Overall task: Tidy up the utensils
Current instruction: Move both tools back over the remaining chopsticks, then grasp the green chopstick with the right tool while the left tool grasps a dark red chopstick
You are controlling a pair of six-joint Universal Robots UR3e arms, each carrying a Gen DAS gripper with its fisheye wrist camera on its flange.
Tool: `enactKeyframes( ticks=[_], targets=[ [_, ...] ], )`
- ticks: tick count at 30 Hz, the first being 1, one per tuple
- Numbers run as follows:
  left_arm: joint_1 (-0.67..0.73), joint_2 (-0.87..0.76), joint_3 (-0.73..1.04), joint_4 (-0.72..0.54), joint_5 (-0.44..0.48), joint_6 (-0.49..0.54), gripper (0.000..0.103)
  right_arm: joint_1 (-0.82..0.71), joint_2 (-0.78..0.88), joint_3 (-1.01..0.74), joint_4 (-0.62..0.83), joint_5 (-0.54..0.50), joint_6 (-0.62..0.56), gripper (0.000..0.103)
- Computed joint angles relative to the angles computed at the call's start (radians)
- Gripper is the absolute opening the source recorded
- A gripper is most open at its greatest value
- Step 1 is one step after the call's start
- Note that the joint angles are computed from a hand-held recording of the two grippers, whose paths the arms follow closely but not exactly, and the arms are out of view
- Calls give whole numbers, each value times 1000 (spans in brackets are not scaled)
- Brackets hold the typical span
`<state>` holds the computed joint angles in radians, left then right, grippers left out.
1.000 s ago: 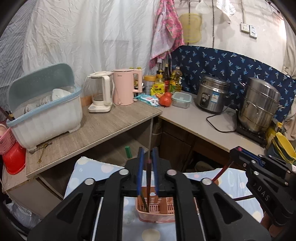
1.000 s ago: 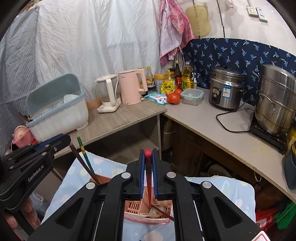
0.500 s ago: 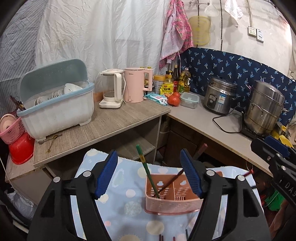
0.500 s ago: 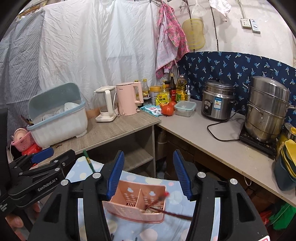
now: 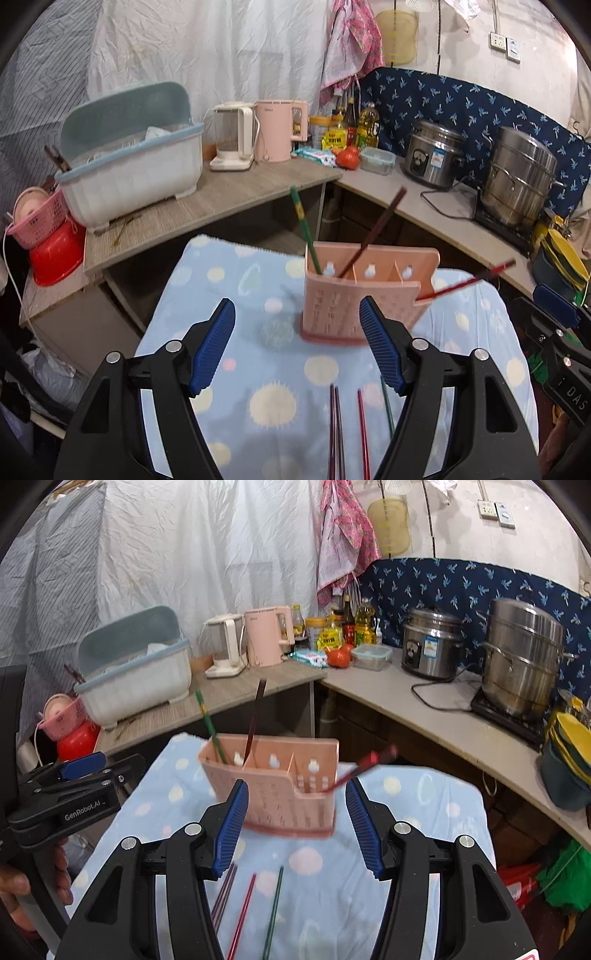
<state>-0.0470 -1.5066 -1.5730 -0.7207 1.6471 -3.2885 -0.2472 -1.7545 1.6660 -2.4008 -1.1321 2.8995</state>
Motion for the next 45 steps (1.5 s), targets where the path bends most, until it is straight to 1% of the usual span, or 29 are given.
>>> enactKeyframes(
  ticks=[3, 7, 11, 19, 22, 25, 29, 32, 34, 38, 43, 45],
  targets=[
    [-14, 78, -127, 10, 13, -4, 66, -20, -121, 156, 9, -3, -48, 54],
    [-29, 179, -293, 24, 9, -23, 66, -39, -271, 342, 36, -19, -112, 54],
    [-53, 256, -424, 27, 10, -48, 66, -45, -413, 504, 68, -53, -162, 54],
    [-80, 390, -647, 4, -4, -107, 66, -100, -614, 702, 225, -39, -220, 54],
    [-121, 410, -708, 10, 28, -124, 66, -120, -681, 764, 275, -41, -242, 54],
    [-135, 437, -762, 10, 27, -134, 65, -139, -728, 808, 309, -41, -256, 53],
    [-160, 451, -797, 12, 31, -141, 65, -120, -723, 834, 296, -52, -245, 51],
    [-180, 451, -808, 28, 38, -141, 65, -76, -682, 837, 238, -72, -216, 50],
    [-187, 451, -812, 35, 39, -140, 65, -43, -641, 837, 191, -88, -194, 47],
    [-210, 427, -811, 50, 50, -147, 64, 7, -569, 847, 107, -127, -162, 38],
    [-217, 409, -815, 63, 44, -148, 62, 18, -540, 855, 69, -143, -161, 26],
    [-223, 399, -813, 70, 41, -147, 61, 18, -536, 858, 59, -148, -163, 19]
  ],
)
